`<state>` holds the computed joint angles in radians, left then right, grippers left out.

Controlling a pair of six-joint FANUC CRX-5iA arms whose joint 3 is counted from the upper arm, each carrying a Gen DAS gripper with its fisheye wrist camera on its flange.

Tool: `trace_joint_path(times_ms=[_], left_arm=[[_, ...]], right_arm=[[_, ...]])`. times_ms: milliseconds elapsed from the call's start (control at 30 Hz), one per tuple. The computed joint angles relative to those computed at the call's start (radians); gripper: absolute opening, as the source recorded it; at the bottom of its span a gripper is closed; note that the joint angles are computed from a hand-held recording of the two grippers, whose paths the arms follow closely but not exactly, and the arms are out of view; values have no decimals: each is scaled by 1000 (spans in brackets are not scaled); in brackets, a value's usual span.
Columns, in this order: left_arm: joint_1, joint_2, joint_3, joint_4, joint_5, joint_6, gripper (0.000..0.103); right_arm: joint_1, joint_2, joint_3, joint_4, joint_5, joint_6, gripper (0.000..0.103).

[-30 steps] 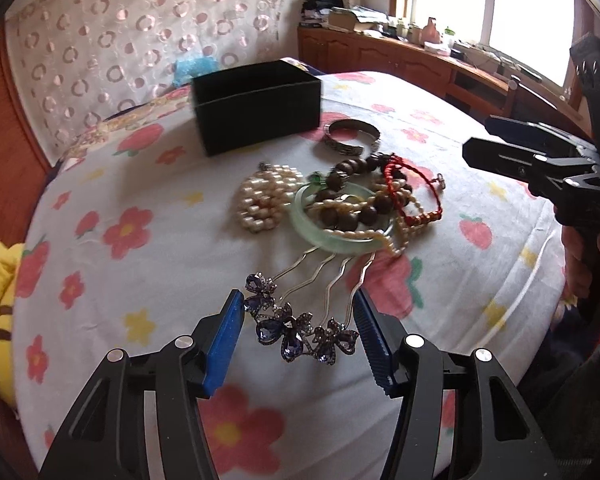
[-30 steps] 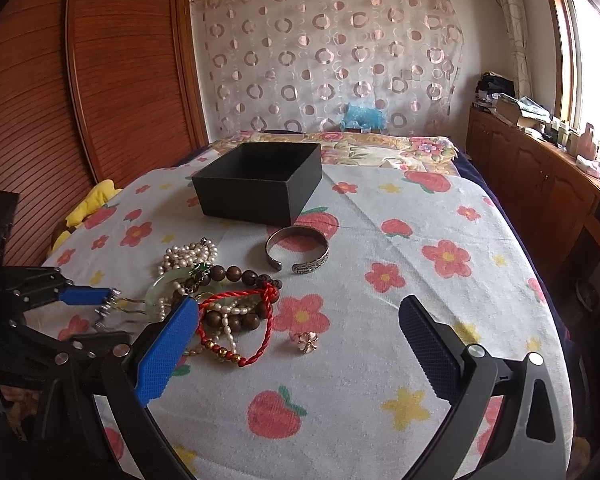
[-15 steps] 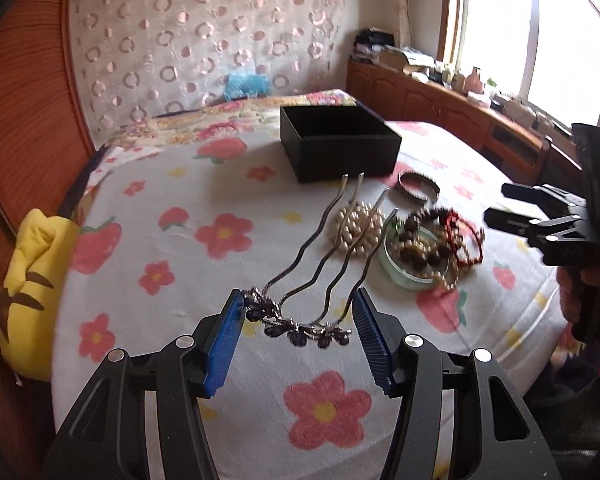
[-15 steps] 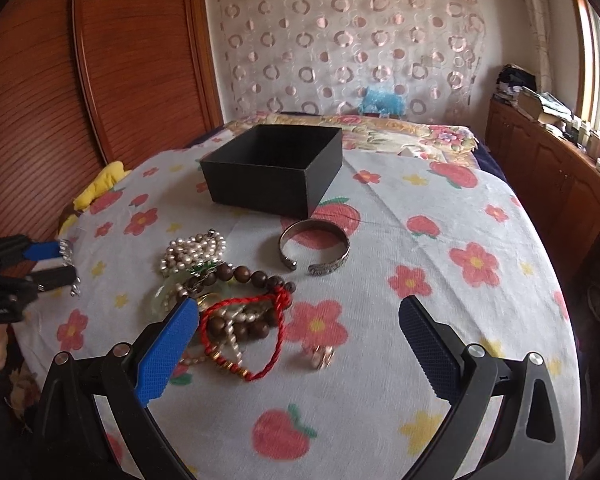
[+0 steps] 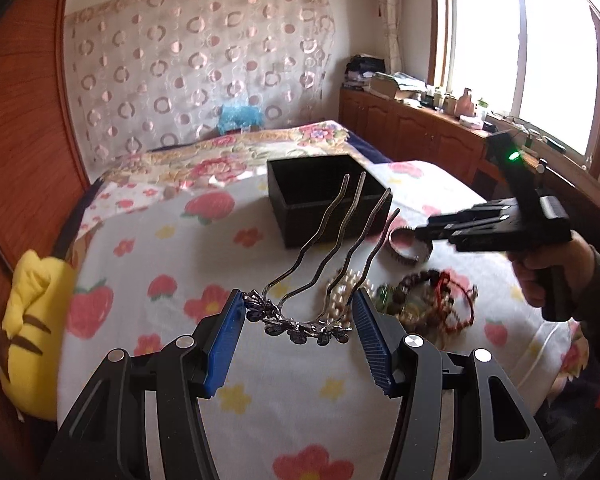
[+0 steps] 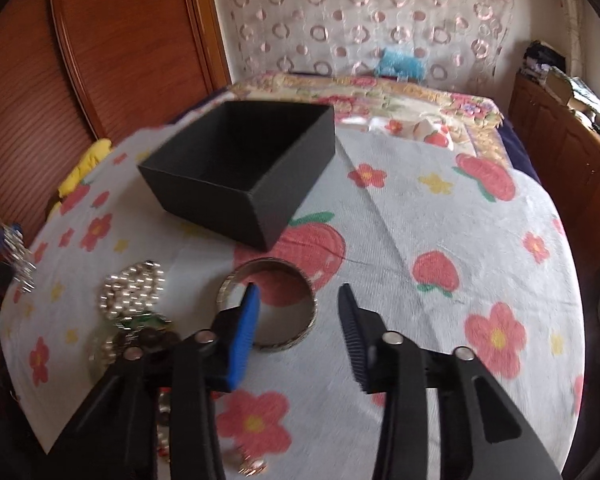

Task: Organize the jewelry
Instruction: 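Carry the comb into the black box with the left tool while the right grasps the silver bangle into it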

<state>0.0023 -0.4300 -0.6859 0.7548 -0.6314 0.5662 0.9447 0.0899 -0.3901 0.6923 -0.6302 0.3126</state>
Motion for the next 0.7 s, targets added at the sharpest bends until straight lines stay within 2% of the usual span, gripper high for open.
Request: trace_joint_path(times_ms=[100,167,233,400,700], left_arm=[[-33,33,27,-2,29,1,53],[-49,58,45,0,40,6,53],[-59,83,61,9,48,12,53],[-79,117,85,18,70,24,53],[-92,163,132,17,92,33,53]], right_arm=[[-13,36,41,-56,-27,74,23],[-17,41,41,-43,-26,75,17],[-21,41,42,-54,-17,86,7],[-15,30,29,-49,-15,100,5],[-35,-43,-38,106,48,-40,5]])
